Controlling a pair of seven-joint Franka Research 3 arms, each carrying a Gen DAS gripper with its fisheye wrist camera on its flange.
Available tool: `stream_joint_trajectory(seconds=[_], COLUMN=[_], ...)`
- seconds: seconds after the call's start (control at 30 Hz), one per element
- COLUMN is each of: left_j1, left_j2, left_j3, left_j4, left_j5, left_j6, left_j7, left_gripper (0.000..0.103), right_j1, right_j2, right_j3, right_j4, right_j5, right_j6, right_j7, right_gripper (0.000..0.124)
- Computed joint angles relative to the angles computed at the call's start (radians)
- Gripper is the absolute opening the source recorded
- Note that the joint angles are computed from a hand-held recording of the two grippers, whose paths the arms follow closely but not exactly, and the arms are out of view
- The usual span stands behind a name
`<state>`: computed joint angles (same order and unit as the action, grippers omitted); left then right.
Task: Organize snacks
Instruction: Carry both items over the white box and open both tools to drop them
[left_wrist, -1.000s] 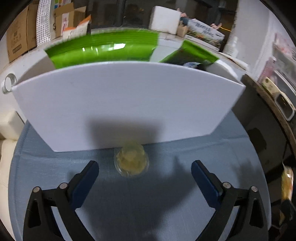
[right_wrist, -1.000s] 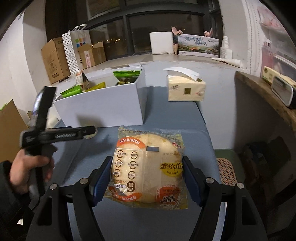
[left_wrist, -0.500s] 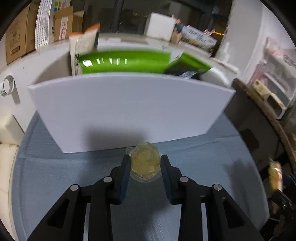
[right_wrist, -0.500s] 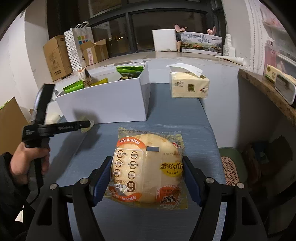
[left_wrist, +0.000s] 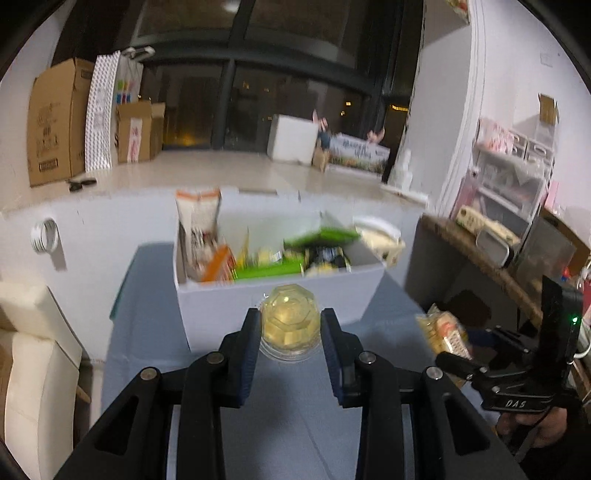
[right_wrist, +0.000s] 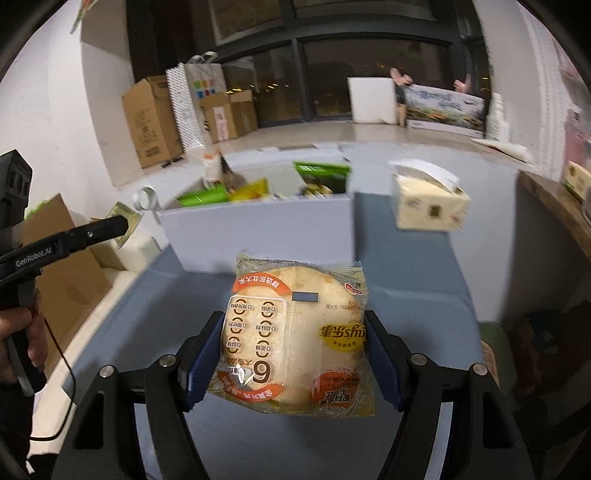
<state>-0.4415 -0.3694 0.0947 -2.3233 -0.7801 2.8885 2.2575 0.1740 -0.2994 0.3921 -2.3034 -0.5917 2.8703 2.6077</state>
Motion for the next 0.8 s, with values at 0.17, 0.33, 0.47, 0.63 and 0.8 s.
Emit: stream_joint_trajectory(seconds=[0.17,0.33,0.47,0.63,0.8], left_j1=[0.013,0.084,0.139,0.183,0.269], left_j2=[0.119,0.3,0.433,0.495,0.489], left_j3=[0.025,-0.034,-0.068,-0.095,-0.161], left_j4=[0.177,0.379,0.522,0.562,0.535], left_j5=[-0.051,0.026,0.111,0.285,0.194], left_j6=[-0.042,-0.055,-0.113,-0.14,-0.148], left_j7=[0.053,0.021,-0.074,-0.229,-0.198], left_gripper=[0.037,0.037,0.037,0.084,0.103], right_j1=[-0.009,0.04,0.078,0.092,0.131], right_j2=[0.11,0.294,0.461,0.587,0.595], right_j3=[-0.016,-0.09,-0.135,-0.15,-0.21], right_j4=[0.157,0.382,0.577,0.731,0.72], right_j5=[-0.067,-0.021,0.052,0.232,0.306], right_j6=[0.024,0.015,-0.042,-0.144,-0.108], right_j7=[0.014,-0.079,-0.202,-0.327,-0.332], right_gripper=[0.077,0.077,0.077,0.081,0.103])
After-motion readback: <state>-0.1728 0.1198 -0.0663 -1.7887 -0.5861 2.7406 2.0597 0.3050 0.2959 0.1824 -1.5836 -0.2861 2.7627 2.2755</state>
